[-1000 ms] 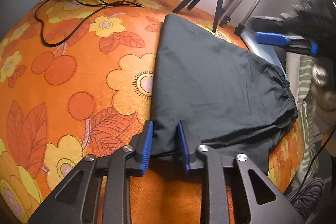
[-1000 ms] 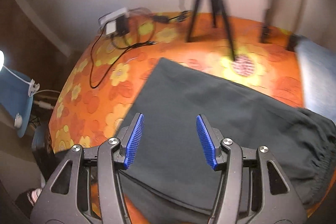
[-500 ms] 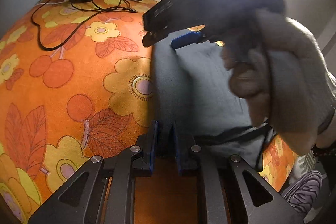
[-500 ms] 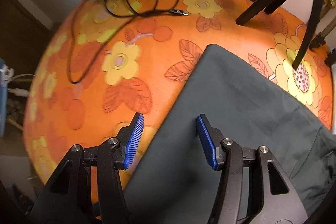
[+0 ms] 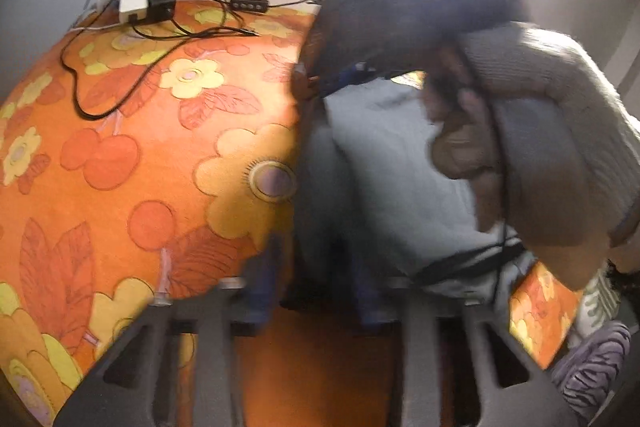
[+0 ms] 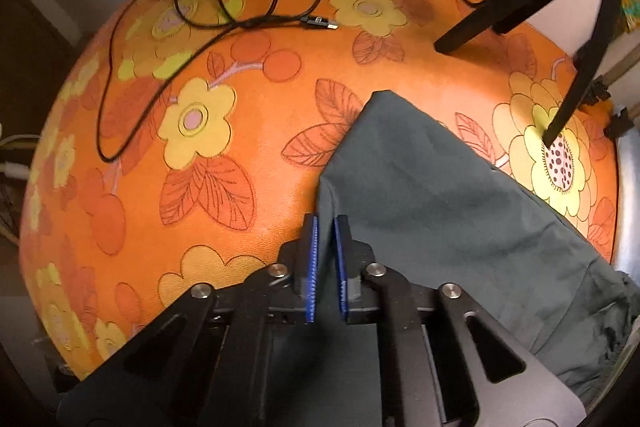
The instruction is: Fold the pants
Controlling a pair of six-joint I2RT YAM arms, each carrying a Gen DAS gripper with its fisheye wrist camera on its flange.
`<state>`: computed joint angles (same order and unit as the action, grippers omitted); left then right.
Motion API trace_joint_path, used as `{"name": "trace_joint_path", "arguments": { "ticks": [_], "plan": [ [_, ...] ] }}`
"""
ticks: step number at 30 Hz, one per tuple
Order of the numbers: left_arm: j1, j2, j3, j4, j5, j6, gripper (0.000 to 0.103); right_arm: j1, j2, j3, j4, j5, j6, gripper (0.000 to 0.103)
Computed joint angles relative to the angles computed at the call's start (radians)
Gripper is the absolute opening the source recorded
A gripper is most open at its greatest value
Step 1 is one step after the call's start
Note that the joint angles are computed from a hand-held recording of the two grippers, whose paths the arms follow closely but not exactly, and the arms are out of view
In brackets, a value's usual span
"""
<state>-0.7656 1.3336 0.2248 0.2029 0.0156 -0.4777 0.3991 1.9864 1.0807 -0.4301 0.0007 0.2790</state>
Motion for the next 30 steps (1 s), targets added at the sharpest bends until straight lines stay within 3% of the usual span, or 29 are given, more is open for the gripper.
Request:
{"name": "trace_joint_path", "arguments": {
  "ticks": [5, 10, 12, 15, 22, 30],
  "plan": [
    [0.011, 0.095, 0.046, 0.036, 0.001, 0.004, 0.049, -0.068, -0.100, -0.071, 0.030, -0.066, -0.030, 0.005],
    [0.072, 0.173, 0.050, 0.119, 0.097, -0.020, 0.048, -0.100, -0.164, -0.123, 0.060, -0.110, -0.027, 0.005],
    [0.073, 0.165, 0.040, 0.142, 0.119, -0.022, 0.021, -0.110, -0.176, -0.132, 0.067, -0.122, -0.024, 0.004],
    [0.009, 0.125, 0.038, 0.134, 0.062, -0.021, 0.011, -0.120, -0.163, -0.122, 0.073, -0.132, -0.022, 0.004],
    [-0.101, 0.042, 0.037, 0.112, -0.005, -0.033, 0.008, -0.130, -0.161, -0.125, 0.085, -0.151, -0.037, 0.004],
    [-0.301, -0.008, 0.129, 0.028, -0.114, -0.056, 0.007, -0.209, -0.341, -0.219, 0.072, -0.205, -0.074, 0.004]
  ]
}}
